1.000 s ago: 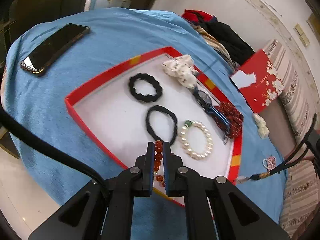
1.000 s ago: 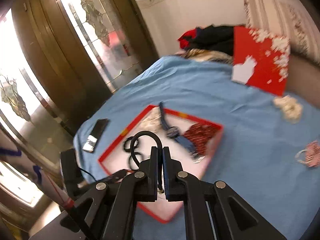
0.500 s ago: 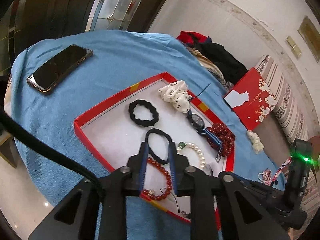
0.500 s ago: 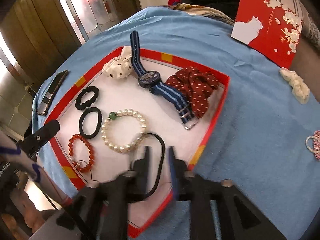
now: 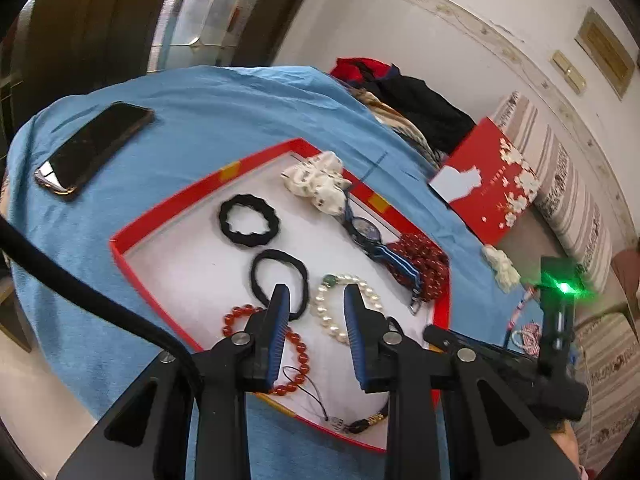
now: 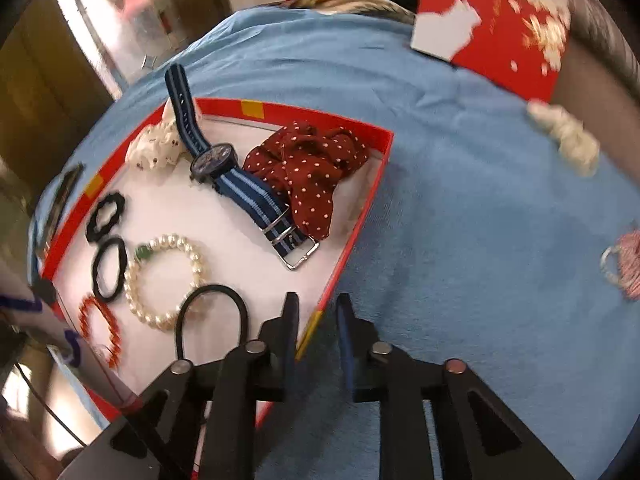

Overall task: Organize jewelry
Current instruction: 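Carry both bracelets into the tray and open both tools, then withdraw both open tools from the tray back over the bed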

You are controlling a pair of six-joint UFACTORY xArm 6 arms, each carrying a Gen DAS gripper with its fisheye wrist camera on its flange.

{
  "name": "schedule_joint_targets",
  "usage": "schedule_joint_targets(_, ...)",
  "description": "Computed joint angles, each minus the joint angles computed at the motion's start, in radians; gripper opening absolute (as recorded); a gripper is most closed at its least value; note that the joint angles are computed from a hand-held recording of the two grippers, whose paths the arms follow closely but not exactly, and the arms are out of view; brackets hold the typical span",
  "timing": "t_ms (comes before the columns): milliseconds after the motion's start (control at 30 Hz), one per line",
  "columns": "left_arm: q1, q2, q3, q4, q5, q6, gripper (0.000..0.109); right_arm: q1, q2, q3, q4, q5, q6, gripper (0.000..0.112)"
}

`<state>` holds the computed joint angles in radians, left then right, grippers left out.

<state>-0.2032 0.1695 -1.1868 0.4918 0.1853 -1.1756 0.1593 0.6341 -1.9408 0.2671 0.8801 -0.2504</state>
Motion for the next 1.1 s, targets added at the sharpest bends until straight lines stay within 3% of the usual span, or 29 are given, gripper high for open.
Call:
schedule_joint_targets(133,-0.019,0.023,-0.031,-0.031,0.007,0.051,0.027,0.002,-0.034,0.056,-0.061,-0.059,0.043,0.01)
schedule_joint_targets(433,-0.05,0.059,-0.077,-0.101,0.01,0.142,0.029,-0.03,-0.11,0.165,-0.014,-0.075,0.029,0.011)
schedule_joint_targets(567,-0.07,0.07,-0.1,-0.083,0.031,0.167,0.031,-0.06,-0.192,0.26,0.054,-0.136,-0.056,0.028)
schedule_joint_targets(700,-0.091,0.08,-0.123,-0.055,0.055,0.196,0.034,-0.131,-0.306,0.4,0.081,-0.196,-0.138,0.033)
schedule_joint_targets(867,-0.123,0.089,-0.138,-0.064,0.062,0.24,0.035,-0.292,-0.382,0.515,0.07,-0.21,-0.169,0.035)
schedule_joint_targets(967,-0.153,0.096,-0.156,-0.075,0.084,0.275,0.035,-0.386,-0.373,0.508,0.035,-0.206,-0.149,0.035)
schedule_joint_targets(1100,-0.204,0.102,-0.167,-0.217,0.096,0.403,0.035,-0.482,-0.298,0.398,0.081,-0.185,-0.144,0.038)
